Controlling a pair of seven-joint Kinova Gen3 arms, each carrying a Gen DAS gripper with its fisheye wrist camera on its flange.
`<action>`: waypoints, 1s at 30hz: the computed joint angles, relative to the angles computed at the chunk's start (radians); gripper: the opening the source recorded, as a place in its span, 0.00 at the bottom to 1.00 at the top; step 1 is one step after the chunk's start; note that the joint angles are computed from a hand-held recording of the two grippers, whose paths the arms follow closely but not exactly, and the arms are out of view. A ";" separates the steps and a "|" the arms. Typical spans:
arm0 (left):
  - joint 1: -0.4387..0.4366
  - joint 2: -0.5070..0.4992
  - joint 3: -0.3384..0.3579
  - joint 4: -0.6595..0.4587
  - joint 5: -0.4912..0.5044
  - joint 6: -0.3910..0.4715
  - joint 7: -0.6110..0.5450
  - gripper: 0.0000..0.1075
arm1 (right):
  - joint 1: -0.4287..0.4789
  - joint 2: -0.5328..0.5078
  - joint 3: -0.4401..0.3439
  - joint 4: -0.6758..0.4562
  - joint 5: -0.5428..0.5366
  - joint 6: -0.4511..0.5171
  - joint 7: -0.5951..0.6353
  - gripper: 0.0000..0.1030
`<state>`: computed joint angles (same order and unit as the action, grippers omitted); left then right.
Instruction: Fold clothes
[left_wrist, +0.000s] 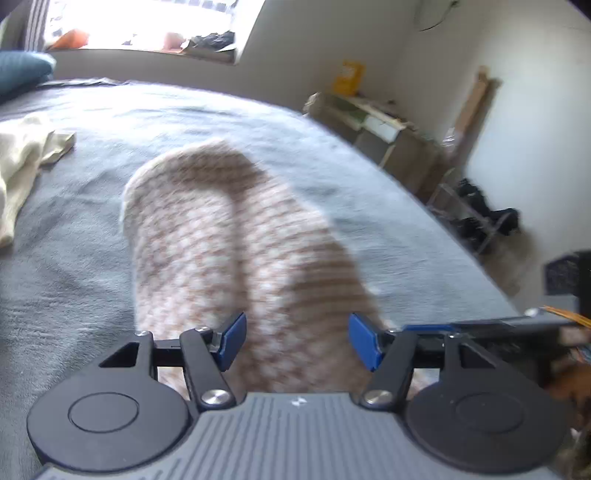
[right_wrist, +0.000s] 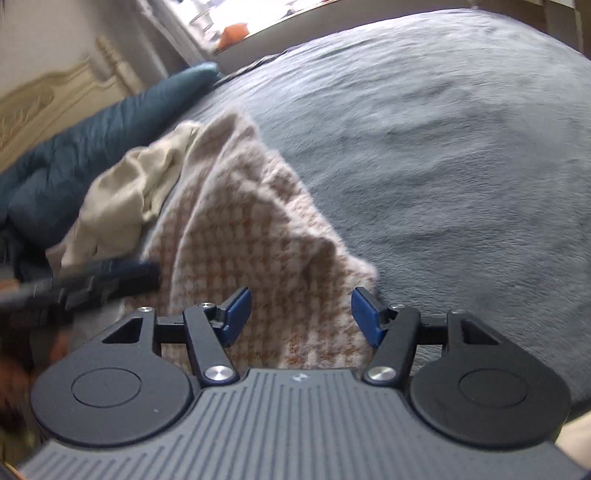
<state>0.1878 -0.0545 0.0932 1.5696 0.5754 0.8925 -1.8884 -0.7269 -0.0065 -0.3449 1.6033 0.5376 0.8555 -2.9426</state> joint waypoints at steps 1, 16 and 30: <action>-0.002 0.009 0.001 -0.001 -0.017 0.009 0.019 0.56 | 0.004 0.005 0.005 0.003 -0.015 -0.012 0.024 0.58; 0.006 0.059 0.032 -0.035 -0.153 -0.037 0.179 0.51 | -0.005 0.043 0.028 -0.028 -0.079 -0.011 0.220 0.54; 0.109 0.171 0.077 -0.134 -0.396 -0.219 0.345 0.52 | 0.010 0.034 0.011 -0.038 -0.108 0.012 0.261 0.29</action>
<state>0.2966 0.1164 0.1700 1.4351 0.1791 0.6736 -1.5432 -0.7172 0.0276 -0.3344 1.5654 0.4300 0.8680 -2.6812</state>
